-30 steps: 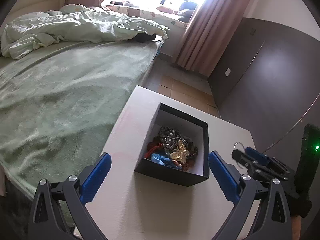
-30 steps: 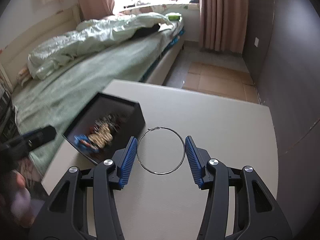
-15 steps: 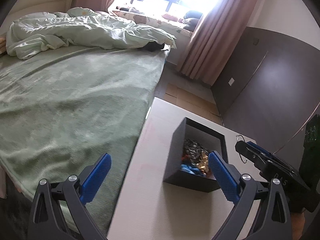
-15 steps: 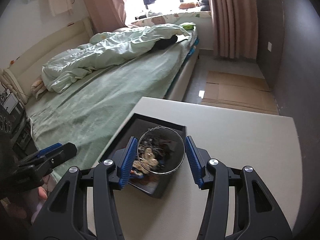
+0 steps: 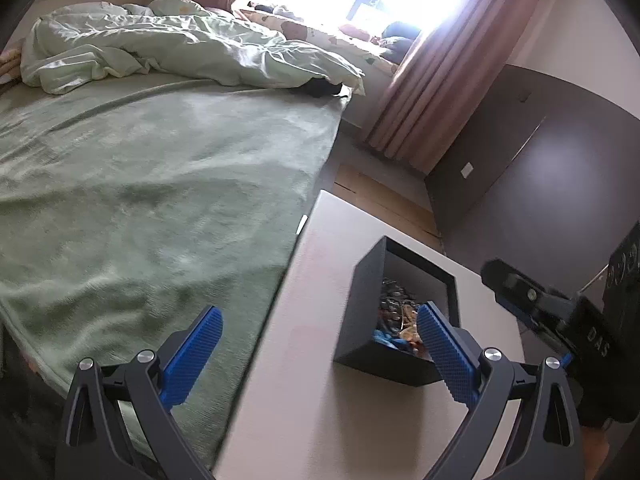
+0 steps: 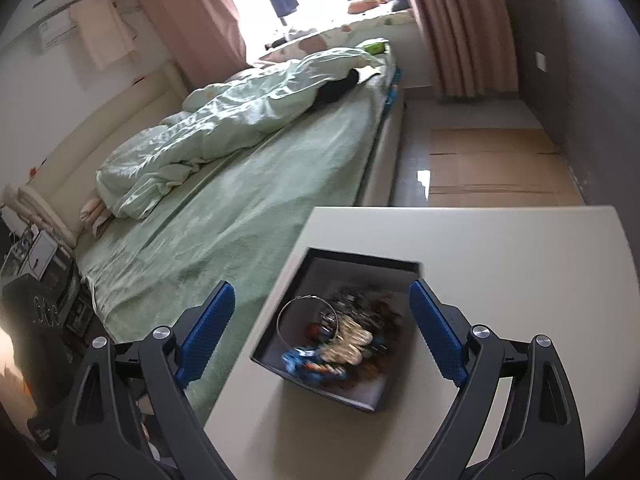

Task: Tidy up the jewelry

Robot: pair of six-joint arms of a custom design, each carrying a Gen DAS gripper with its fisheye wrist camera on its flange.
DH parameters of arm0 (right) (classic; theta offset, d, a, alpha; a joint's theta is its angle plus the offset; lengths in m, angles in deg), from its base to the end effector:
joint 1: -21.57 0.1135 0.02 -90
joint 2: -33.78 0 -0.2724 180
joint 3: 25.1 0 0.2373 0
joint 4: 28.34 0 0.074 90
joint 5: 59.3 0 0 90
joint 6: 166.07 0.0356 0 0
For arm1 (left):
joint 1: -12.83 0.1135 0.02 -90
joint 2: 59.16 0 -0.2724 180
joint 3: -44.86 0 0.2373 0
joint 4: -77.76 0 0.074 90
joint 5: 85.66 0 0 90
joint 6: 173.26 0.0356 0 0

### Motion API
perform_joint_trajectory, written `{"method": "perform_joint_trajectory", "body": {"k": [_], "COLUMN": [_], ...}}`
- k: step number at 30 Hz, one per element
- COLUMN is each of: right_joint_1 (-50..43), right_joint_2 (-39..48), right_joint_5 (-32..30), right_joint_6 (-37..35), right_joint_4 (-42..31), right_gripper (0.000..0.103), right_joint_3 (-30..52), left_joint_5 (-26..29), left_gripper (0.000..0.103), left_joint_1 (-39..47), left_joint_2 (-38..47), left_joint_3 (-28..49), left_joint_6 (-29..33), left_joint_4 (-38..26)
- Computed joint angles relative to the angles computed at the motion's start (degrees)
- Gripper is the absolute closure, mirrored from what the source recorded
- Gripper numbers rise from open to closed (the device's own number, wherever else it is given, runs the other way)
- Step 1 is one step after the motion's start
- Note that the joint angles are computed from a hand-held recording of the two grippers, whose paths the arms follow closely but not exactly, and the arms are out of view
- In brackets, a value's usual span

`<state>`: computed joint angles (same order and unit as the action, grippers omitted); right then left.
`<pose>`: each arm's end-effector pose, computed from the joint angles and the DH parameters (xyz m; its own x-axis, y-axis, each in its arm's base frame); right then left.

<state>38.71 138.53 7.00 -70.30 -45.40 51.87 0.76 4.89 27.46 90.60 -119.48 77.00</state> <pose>0.3540 0.1242 0.1912 -0.7249 -0.1272 -0.6770 -0.4717 0.8079 0.3533 0.2630 -0.0344 0.1573 -0.5851 -0.5138 -0.6274 -0.3149 0.8569 -0.4081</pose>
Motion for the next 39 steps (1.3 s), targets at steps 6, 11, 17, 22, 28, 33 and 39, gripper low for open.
{"method": "perform_joint_trajectory", "body": {"k": [6,11,17,22,28,33,39], "right_joint_1": [-6.15,-11.02,-16.86,-20.73,-24.48,-28.57,-41.76], "right_joint_2": [-7.80,-15.86,-25.63,-34.14,-46.03,-54.49,-60.54], "right_joint_5": [-2.56,-2.83,-4.97,-7.10,-7.92,-9.28,-17.84], "right_joint_6": [-1.26,-3.68,-6.09,-8.02,-11.42,-14.88,-26.95], "right_joint_4": [-2.59,-6.15,-11.28,-17.20,-26.66,-36.00,-52.85], "right_gripper": [0.015,0.015,0.011,0.008,0.005,0.005,0.005], "right_joint_3": [-6.40,-11.27,-16.30,-19.22,-20.95,-20.71,-17.17], "left_joint_5": [-2.06,-6.52,-14.78,-24.04,-35.81,-46.84,-56.03], "left_gripper": [0.009,0.009,0.009,0.009,0.009,0.009,0.009], "left_joint_1": [-5.53,-11.51,-19.60,-29.22,-43.13,-56.69,-72.54], "left_joint_2": [-3.52,-10.09,-20.19,-27.01,-31.08,-31.11,-24.05], "left_joint_3": [-0.25,0.17,2.49,5.04,8.90,12.87,22.46], "left_joint_6": [-2.27,-3.25,-4.06,-5.72,-11.18,-21.29,-42.94], "left_joint_4": [-0.50,-6.06,-16.55,-25.93,-38.21,-50.57,-74.52]}}
